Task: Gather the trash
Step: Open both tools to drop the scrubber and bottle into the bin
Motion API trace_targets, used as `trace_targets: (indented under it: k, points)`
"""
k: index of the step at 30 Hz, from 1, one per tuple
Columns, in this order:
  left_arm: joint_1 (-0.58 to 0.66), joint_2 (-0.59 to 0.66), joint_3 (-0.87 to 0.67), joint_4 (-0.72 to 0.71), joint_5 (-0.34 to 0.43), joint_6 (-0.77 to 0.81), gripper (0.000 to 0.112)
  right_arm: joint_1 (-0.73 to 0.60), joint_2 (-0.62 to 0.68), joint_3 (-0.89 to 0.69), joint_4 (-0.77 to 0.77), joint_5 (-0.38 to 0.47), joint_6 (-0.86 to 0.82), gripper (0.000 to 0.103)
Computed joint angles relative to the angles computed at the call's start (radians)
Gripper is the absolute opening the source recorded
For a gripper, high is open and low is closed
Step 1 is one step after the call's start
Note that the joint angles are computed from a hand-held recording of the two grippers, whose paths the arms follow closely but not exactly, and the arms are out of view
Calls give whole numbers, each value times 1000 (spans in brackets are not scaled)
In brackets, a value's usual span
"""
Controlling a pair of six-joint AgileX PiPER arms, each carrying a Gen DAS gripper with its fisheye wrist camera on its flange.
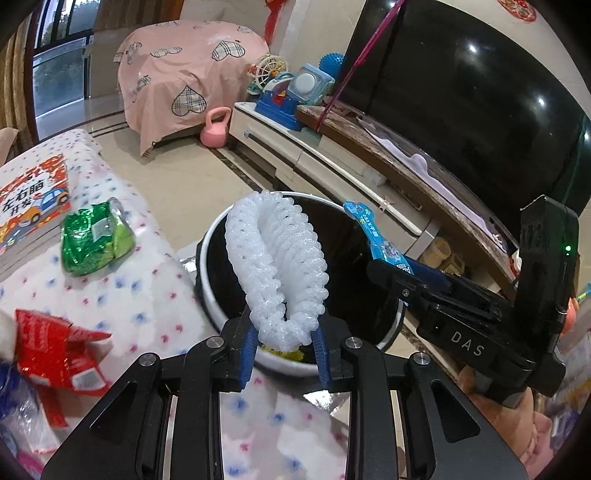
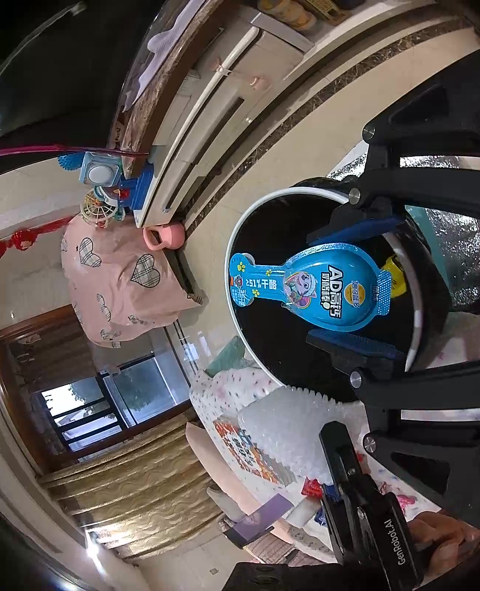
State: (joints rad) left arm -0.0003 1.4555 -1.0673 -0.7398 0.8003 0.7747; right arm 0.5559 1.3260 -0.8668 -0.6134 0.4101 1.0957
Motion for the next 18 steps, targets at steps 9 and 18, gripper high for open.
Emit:
trace_targets:
  k: [9, 18]
  points:
    - [-21, 42, -14, 28, -18, -35, 63, -66, 44, -21, 105, -29, -127, 49]
    - [37, -26, 58, 11, -11, 1, 71, -76, 4, 17, 111, -53, -100, 58]
